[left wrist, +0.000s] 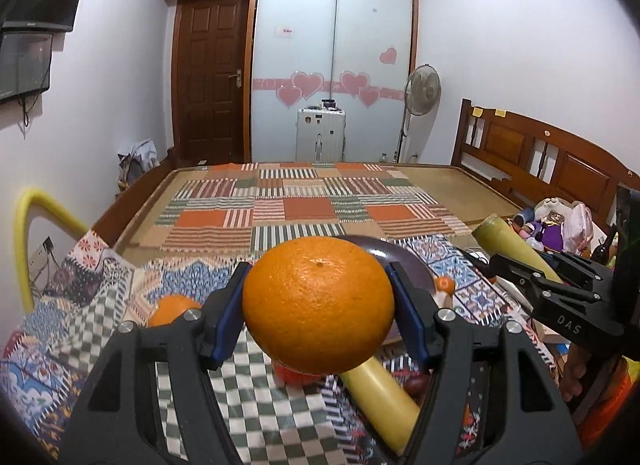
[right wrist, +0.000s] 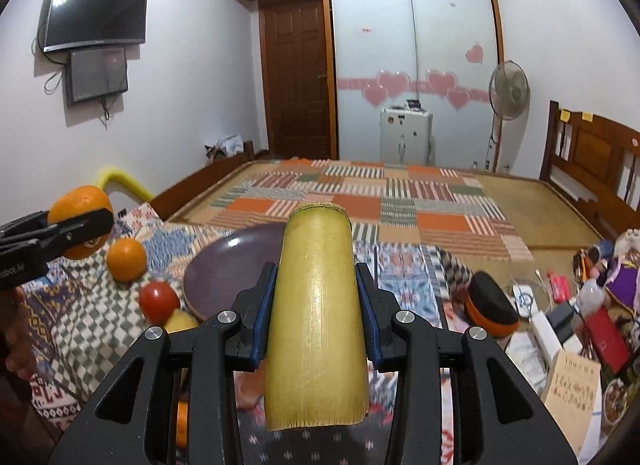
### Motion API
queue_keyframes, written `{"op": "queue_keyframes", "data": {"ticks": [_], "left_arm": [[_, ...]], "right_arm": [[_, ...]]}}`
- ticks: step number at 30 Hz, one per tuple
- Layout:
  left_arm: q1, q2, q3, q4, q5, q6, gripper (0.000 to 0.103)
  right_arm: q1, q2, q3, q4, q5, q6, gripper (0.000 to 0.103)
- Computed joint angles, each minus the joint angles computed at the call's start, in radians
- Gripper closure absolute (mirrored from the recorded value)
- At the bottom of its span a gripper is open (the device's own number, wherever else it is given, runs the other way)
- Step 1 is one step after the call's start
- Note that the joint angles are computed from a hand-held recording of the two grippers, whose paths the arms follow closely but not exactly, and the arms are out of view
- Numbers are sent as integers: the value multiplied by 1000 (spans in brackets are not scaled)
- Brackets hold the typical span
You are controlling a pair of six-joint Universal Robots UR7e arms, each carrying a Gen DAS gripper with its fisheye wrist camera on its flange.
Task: Organize fruits
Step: 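Carry the orange onto the purple plate with the left tool while the right tool sets the yellow fruit there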
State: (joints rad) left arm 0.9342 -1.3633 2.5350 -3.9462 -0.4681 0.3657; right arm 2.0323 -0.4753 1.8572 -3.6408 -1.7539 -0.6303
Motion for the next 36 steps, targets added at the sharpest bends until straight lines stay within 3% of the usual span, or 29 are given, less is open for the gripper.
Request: {"op": "queue_keyframes", "data": {"ticks": [16, 24, 31, 36], "left_arm": [[111, 48, -155, 25, -86, 83, 37], [177, 84, -224, 89, -122, 80, 37], [234, 104, -281, 243, -134, 35, 37], [286, 92, -321, 444, -172, -82, 37]], "right_arm": [[18, 79, -153, 65, 46, -3, 68], [19, 127, -222, 130, 20, -39, 68], [20, 147, -283, 279, -43, -71, 68], [13, 151, -320, 374, -87, -76, 68]]}}
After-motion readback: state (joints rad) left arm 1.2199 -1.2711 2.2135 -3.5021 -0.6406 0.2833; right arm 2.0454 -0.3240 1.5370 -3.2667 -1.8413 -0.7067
